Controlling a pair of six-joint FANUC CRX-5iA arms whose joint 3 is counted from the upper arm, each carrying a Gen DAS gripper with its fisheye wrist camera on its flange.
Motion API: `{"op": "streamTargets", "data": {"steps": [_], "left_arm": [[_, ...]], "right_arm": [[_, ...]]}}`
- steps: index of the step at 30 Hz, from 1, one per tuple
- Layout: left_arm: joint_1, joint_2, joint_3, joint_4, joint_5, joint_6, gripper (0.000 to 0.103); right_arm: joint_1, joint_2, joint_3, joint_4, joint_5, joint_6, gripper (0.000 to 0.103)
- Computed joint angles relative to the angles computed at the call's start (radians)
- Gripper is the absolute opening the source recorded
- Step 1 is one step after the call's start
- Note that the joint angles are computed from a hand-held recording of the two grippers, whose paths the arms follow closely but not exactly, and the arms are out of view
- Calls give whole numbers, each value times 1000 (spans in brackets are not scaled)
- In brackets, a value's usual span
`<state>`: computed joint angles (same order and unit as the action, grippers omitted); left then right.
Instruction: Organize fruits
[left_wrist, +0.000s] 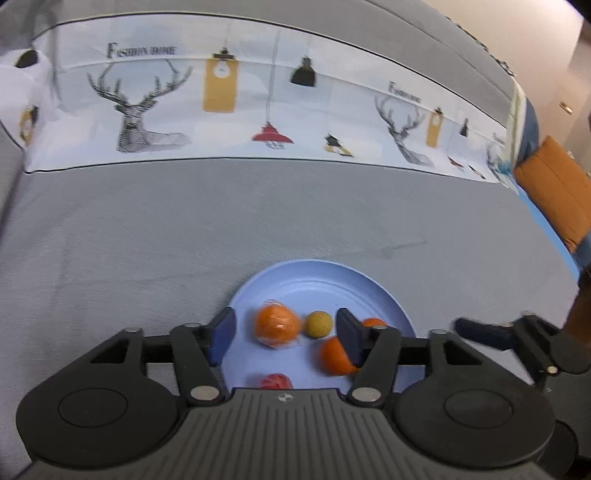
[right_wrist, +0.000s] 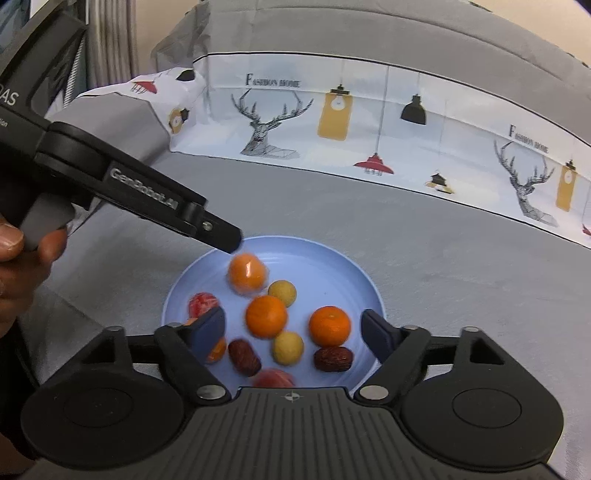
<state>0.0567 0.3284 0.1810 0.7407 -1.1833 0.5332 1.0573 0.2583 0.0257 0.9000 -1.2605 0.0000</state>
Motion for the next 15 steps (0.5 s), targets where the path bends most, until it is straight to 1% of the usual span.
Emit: {"op": "streamTargets", "data": {"steps": [1,4,5,7,8,10,13,14,15], "left_arm": [[0,-8,-5,-4,15,3,84],[1,-55,-60,-2,100,-31,85],[0,-76,-83,-2,137,-44,86],[3,-116,-130,8,203,-68,92],[6,-128,-144,14,217,-74,95],[15,-142,-151,4,215,-53,97],[30,-148,-126,-72,162,50,97],[35,-153,-120,-107,144,85,98],[39,-162,-119,-143,128,114,103]], "right_arm": [[2,1,-2,9,-13,-16,97],[5,-3,-8,22,-50,-86,102],[5,-3,-6,20,-68,-113,102],[6,-1,8,-3,-108,-167,102],[6,1,20,-20,-130,-193,102],[12,3,39,-42,-176,-240,102],[29,-6,33,-33,-207,-301,102],[34,-7,33,-35,-211,-309,102],[36,-5,38,-41,-216,-308,102]]}}
